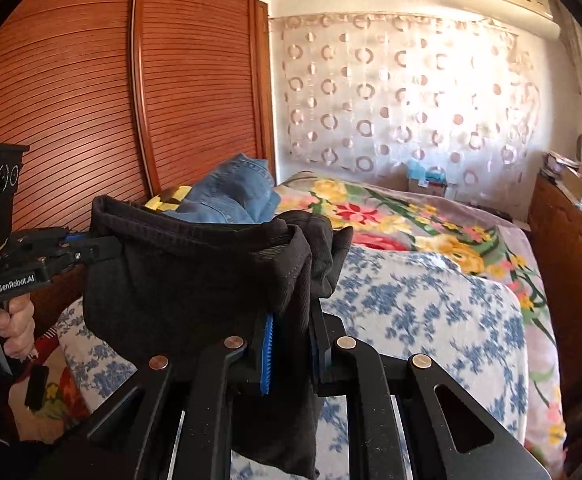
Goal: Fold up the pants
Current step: 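Lift the folded pants with both grippers and carry them onto the blue jeans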
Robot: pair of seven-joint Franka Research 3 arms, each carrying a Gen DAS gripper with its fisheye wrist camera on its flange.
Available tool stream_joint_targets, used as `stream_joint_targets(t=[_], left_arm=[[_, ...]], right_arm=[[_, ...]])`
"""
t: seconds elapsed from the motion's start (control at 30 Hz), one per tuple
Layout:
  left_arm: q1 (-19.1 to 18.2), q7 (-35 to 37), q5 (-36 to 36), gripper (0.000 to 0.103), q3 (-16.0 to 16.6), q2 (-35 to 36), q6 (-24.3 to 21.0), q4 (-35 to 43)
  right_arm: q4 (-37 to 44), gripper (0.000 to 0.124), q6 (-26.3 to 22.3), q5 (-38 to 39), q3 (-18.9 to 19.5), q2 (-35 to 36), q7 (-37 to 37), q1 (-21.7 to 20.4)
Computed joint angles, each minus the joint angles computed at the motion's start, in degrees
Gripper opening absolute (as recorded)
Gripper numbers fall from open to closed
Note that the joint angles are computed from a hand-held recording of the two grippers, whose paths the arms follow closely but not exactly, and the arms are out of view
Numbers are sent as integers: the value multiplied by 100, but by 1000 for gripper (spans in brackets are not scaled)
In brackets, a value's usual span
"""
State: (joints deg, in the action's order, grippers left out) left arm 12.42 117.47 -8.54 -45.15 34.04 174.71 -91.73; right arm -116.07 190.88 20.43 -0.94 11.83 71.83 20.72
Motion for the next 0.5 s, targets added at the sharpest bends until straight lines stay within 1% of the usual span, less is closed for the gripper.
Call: stream_joint_targets(t=[0.03,0.07,0.1,0.13,0.2,0.27,0.33,0.4,0.5], left_arm=[[-85,-67,23,13,125,4,34,32],[-145,-136,46,13,237,19,47,74],[-188,-188,73,13,313,49,26,139],[-242,-248,99,13,406,72,24,192],[-386,-403,161,13,634,132,25,338],[-461,-542,203,13,772,180,49,453],[-519,-665,253,13,862,254,71,596],[-565,-791,306,13,938,347,119,758],[-657,-1004,416,13,1077,504,154,1022]], right_arm=[[106,14,-47,-90,306,73,6,-320],[263,14,-124,-160,513,173,4,-534],[438,14,-204,-216,681,285,-10,-709],[601,14,-280,-259,767,388,-34,-797],[951,14,-413,-334,788,615,-90,-822],[1438,14,-628,-427,630,923,-114,-674],[1783,14,-743,-481,585,1131,-169,-643],[2261,14,-963,-531,610,1384,-257,-665],[3086,14,-1310,-727,360,1826,-309,-485]])
